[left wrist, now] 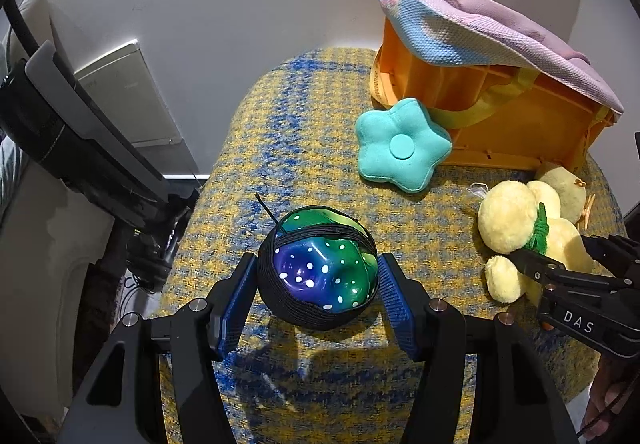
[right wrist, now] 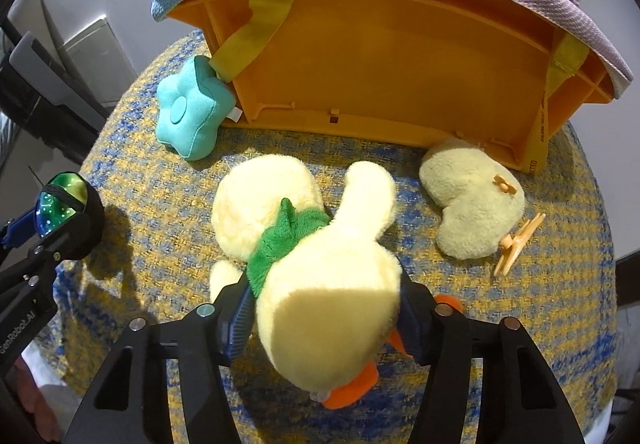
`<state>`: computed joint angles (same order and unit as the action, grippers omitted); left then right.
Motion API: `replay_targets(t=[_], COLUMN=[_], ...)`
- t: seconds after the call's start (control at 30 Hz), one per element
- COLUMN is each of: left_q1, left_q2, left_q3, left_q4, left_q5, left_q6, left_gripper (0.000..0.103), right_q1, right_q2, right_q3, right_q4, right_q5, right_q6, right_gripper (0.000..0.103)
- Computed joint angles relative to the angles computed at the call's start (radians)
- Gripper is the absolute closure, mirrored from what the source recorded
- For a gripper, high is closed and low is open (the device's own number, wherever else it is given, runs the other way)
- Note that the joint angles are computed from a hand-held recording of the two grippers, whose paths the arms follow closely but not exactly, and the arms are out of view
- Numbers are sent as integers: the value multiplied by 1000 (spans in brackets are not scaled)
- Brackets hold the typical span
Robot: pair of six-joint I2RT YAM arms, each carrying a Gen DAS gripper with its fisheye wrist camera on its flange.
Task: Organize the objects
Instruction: 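Grasp the yellow plush duck with the right tool while the left tool holds the ball, then carry the ball and duck over the pink-lined crate and open both tools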
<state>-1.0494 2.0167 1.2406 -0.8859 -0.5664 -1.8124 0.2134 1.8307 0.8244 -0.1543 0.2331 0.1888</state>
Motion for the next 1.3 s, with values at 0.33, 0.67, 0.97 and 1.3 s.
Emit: replay_targets(t=[0.33,0.67,0.97,1.3], left_q1=[-8,1,32,84], left_q2=[18,29,38,41], left_q3=[111,253,398,533], left_q4=[-83,-182,-269,-305], left_q5=[-31,-91,-141,-186], left_q6=[11,66,151,276], left_gripper=[43,43,43,43], right_q1=[-32,-82,-136,-207], right_q2=[-175,-324,-464,-475], right_q3=[-82,-76,-38,78], right_q4=[-24,-100,-200,-253], right_q5=[-10,-25,-47,-81], right_q6=[-30,-77,-110,-153], right_gripper=[45,45,45,45])
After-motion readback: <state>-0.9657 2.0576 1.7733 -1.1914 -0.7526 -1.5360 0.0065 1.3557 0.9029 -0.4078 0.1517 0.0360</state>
